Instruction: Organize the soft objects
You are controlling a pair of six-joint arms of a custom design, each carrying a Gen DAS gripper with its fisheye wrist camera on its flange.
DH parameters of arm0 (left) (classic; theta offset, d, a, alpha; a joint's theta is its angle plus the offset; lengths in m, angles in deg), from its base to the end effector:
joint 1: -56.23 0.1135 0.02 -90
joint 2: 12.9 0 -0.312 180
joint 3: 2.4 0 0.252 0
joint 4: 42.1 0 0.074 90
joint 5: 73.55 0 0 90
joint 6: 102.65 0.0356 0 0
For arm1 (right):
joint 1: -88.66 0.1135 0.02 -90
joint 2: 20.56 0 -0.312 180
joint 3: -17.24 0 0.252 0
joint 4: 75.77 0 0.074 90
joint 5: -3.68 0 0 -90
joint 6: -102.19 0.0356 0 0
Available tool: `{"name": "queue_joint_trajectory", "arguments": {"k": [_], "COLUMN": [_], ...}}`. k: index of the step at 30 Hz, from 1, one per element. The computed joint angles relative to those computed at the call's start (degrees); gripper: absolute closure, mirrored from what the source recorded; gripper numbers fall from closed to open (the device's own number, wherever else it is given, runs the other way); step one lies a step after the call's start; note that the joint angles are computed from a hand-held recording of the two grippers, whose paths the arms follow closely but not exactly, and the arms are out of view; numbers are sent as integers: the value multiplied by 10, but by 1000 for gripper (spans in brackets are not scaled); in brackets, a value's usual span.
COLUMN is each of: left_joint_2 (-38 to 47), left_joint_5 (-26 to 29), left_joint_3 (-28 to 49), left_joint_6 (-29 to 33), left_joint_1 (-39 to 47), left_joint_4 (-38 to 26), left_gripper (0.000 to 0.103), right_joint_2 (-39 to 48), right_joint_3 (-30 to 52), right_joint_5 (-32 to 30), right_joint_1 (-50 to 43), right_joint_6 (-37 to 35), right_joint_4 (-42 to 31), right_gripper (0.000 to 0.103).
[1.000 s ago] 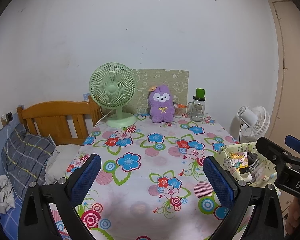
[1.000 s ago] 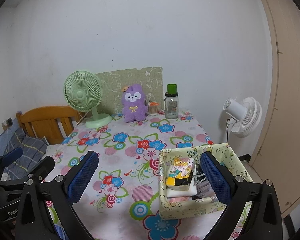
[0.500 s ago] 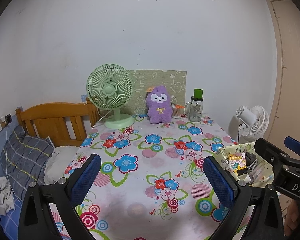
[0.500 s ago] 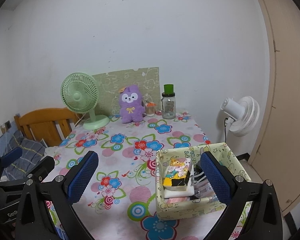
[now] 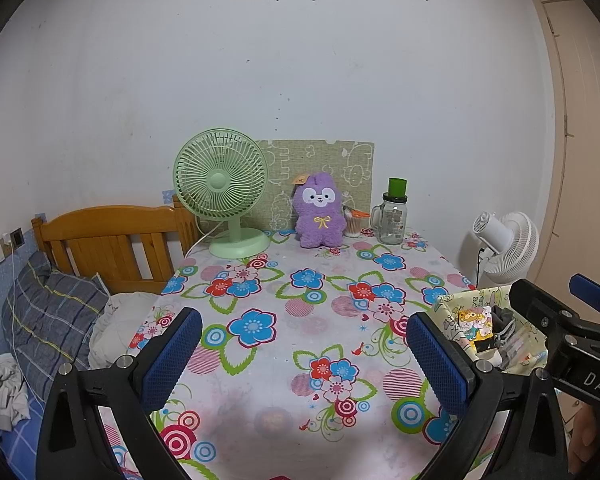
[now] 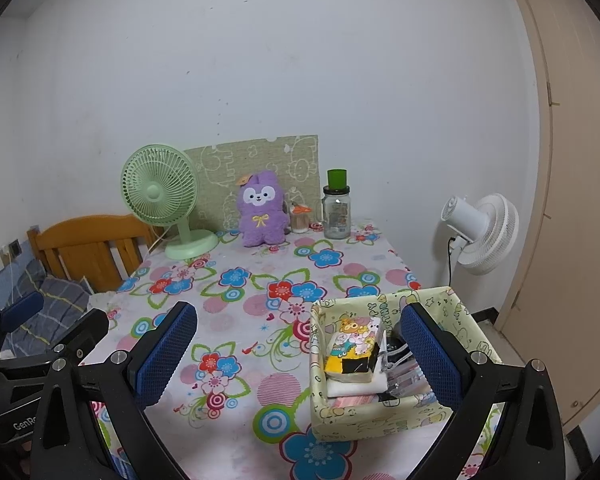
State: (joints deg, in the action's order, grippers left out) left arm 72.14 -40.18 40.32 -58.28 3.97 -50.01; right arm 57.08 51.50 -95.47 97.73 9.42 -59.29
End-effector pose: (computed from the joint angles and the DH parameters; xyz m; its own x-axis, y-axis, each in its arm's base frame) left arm 0.1699 -0.1710 0.1827 -0.4062 -0.1176 -0.9062 -0.2608 0.9654 -0.0084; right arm 0.2299 0.0424 0.1958 -0.4320 -0.1173 -0.8942 -0.3169 0.9480 0.0288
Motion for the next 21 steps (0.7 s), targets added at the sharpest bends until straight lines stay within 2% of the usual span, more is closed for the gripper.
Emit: {"name": "queue_joint_trajectory", "arguments": {"k": [21], "left_joint_2": [0], "left_joint_5": [4], "left_joint_3": [1], "left_joint_6": [7], "left_joint_1": [4], "left_joint_4": [5], "left_gripper": [0], "right_joint_2": [1], "right_joint_3": [-1], "right_joint_5": [3], "right_joint_1": [-3], "right_joint_6": [4], "right_joint_4": [4], "right_gripper": [0]}}
